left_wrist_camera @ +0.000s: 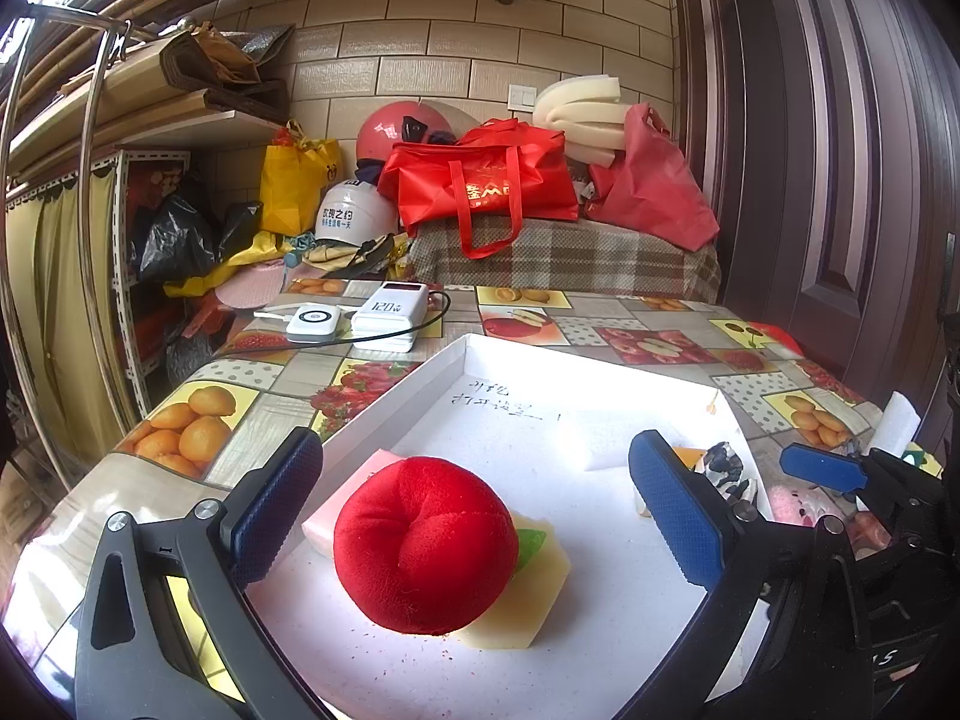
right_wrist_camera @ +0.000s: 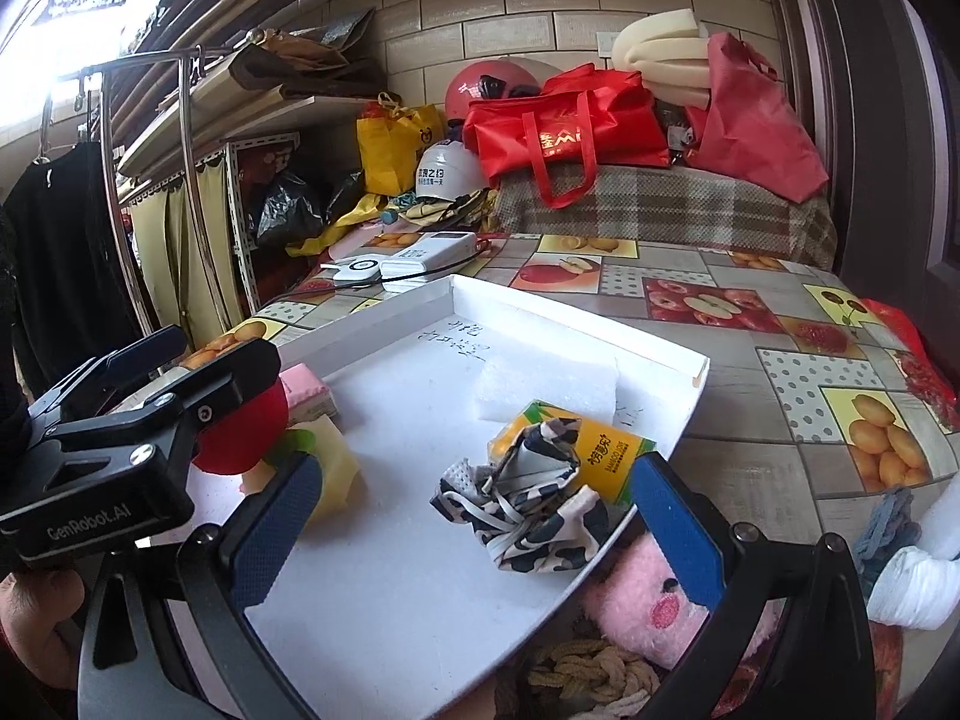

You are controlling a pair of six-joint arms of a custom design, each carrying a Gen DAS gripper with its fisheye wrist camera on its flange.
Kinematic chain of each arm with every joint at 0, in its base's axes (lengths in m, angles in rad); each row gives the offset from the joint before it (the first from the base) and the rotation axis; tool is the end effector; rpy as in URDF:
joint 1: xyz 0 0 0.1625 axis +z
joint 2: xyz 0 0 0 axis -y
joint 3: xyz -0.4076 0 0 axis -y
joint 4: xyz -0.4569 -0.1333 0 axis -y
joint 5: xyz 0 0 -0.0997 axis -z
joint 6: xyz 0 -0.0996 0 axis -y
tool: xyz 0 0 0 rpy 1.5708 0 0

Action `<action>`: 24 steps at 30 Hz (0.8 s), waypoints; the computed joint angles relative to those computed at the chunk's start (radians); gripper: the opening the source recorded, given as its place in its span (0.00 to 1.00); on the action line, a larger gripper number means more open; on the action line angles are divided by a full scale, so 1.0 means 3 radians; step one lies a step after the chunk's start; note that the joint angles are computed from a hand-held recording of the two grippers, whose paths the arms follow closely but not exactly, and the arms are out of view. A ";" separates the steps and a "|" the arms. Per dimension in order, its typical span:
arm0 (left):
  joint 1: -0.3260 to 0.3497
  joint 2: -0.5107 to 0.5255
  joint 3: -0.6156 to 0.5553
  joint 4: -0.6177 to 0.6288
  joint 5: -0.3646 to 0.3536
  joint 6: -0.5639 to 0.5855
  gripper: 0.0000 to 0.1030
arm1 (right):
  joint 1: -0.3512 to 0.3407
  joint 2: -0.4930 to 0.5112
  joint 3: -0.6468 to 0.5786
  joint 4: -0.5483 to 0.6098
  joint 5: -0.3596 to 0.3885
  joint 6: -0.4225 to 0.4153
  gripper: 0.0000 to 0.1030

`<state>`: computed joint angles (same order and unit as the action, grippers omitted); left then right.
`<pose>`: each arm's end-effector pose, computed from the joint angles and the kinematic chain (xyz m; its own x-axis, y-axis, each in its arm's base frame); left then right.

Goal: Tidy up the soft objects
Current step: 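Move the left gripper toward the pile while the right grasps the braided rope toy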

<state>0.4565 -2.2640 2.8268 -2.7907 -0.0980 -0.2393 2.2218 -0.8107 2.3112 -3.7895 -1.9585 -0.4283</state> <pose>-0.0868 -0.3016 0.2854 -0.7404 -0.2577 -0.6207 0.5509 0.2964 -0.7802 0.3480 -0.2989 -0.0017 -0.6175 -0.5791 0.5323 -0.7836 0.3941 -0.4804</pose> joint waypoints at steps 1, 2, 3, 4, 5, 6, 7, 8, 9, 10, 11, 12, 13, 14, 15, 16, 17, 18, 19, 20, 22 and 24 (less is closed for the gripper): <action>0.0002 0.0000 -0.0001 0.0001 -0.0002 0.0001 1.00 | -0.0012 -0.0024 0.0023 0.0002 0.0014 0.0022 1.00; 0.0000 -0.0004 0.0000 0.0001 0.0000 0.0003 1.00 | -0.0028 -0.0055 0.0059 -0.0013 0.0037 0.0038 1.00; 0.0000 -0.0004 0.0000 0.0001 0.0000 0.0003 1.00 | -0.0042 -0.0081 0.0094 -0.0045 0.0053 0.0040 1.00; 0.0000 -0.0004 0.0000 0.0001 0.0000 0.0003 1.00 | -0.0049 -0.0097 0.0125 -0.0092 0.0061 0.0030 1.00; 0.0001 0.0034 -0.0001 -0.0079 -0.0001 0.0044 1.00 | -0.0054 -0.0117 0.0167 -0.0174 0.0062 -0.0001 1.00; 0.0002 0.0009 -0.0001 -0.0024 -0.0002 0.0016 1.00 | -0.0051 -0.0123 0.0211 -0.0308 0.0055 -0.0050 1.00; 0.0004 0.0011 -0.0001 -0.0023 -0.0004 0.0013 1.00 | -0.0046 -0.0117 0.0262 -0.0522 0.0046 -0.0133 1.00; 0.0001 -0.0014 0.0001 0.0026 -0.0002 -0.0013 1.00 | -0.0033 -0.0100 0.0308 -0.0780 0.0027 -0.0227 1.00; 0.0002 -0.0013 0.0001 0.0031 -0.0002 -0.0019 1.00 | -0.0022 -0.0097 0.0365 -0.1080 0.0015 -0.0321 1.00; 0.0000 -0.0011 0.0002 0.0034 0.0000 -0.0022 1.00 | -0.0029 -0.0120 0.0407 -0.1240 0.0047 -0.0353 1.00; -0.0003 -0.0014 0.0004 0.0016 0.0004 0.0000 1.00 | -0.0054 -0.0179 0.0474 -0.1377 0.0116 -0.0353 1.00; -0.0004 0.0004 0.0004 -0.0029 0.0005 0.0027 1.00 | -0.0075 -0.0236 0.0515 -0.1425 0.0126 -0.0321 1.00; -0.0006 0.0054 0.0005 -0.0141 0.0008 0.0096 1.00 | -0.0092 -0.0310 0.0558 -0.1415 0.0049 -0.0253 1.00; -0.0008 0.0062 0.0003 -0.0163 0.0007 0.0111 1.00 | -0.0116 -0.0350 0.0578 -0.1380 -0.0030 -0.0200 1.00; -0.0005 0.0136 -0.0002 -0.0325 0.0002 0.0214 1.00 | -0.0165 -0.0403 0.0606 -0.1319 -0.0087 -0.0151 1.00; -0.0001 0.0194 -0.0009 -0.0447 -0.0004 0.0291 1.00 | -0.0234 -0.0485 0.0649 -0.1193 -0.0093 -0.0104 1.00; -0.0003 0.0202 -0.0011 -0.0468 -0.0004 0.0312 1.00 | -0.0318 -0.0584 0.0698 -0.1026 -0.0023 -0.0089 1.00; 0.0000 0.0228 -0.0014 -0.0527 -0.0006 0.0347 1.00 | -0.0406 -0.0737 0.0755 -0.0721 0.0067 -0.0082 1.00; 0.0010 0.0253 -0.0022 -0.0571 -0.0014 0.0376 1.00 | -0.0461 -0.0851 0.0802 -0.0478 0.0126 -0.0079 1.00; 0.0001 0.0208 -0.0013 -0.0475 -0.0006 0.0312 1.00 | -0.0519 -0.0990 0.0849 -0.0201 0.0220 -0.0089 1.00; -0.0002 0.0205 -0.0011 -0.0473 -0.0004 0.0314 1.00 | -0.0549 -0.1180 0.0895 0.0229 0.0294 -0.0233 1.00; 0.0002 0.0290 -0.0019 -0.0649 -0.0005 0.0419 1.00 | -0.0495 -0.1227 0.0919 0.0368 0.0228 -0.0394 1.00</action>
